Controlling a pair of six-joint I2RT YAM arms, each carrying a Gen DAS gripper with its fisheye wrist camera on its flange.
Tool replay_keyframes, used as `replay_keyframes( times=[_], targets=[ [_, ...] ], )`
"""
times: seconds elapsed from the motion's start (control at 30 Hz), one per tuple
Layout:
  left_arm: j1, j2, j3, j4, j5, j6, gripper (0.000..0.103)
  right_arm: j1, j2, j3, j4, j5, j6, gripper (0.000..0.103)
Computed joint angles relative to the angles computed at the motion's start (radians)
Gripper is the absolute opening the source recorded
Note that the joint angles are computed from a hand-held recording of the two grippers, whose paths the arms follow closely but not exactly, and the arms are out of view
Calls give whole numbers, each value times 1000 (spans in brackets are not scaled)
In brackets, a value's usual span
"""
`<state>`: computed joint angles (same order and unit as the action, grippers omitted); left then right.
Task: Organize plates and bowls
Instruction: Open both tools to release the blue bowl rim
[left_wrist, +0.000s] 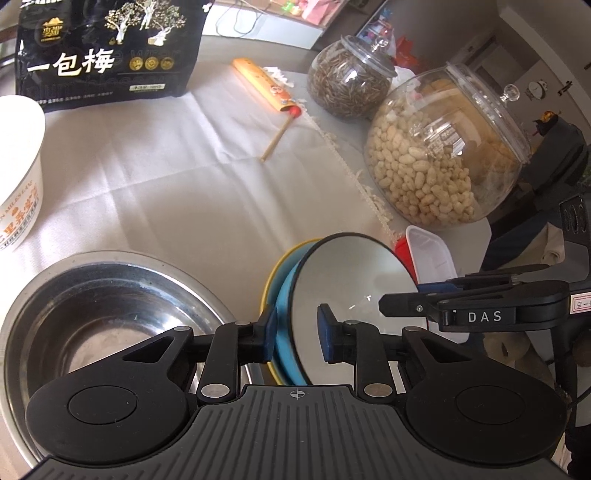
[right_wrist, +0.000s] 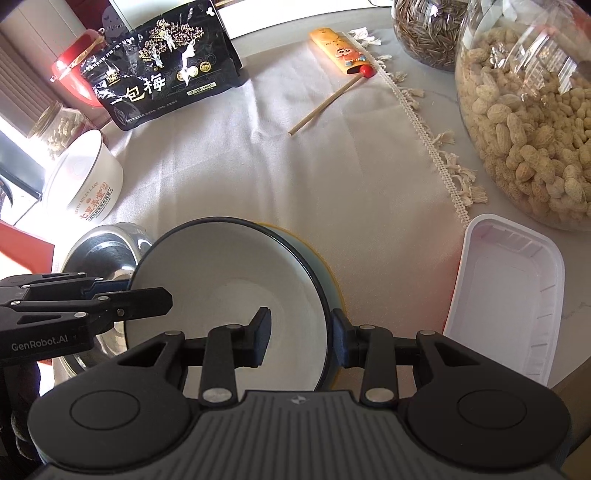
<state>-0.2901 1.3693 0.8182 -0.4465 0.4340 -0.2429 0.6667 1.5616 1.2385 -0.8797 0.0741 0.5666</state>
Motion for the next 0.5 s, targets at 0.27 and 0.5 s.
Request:
replay_keyframes(
  times=[0.27,0.5],
  targets=[
    [-41,56,51,13,-130,20,26,9,-39,-46,48,33,6,35],
    [-76,142,108,19,-138,21,26,-19,-123,-127,108,73,13,40]
  ],
)
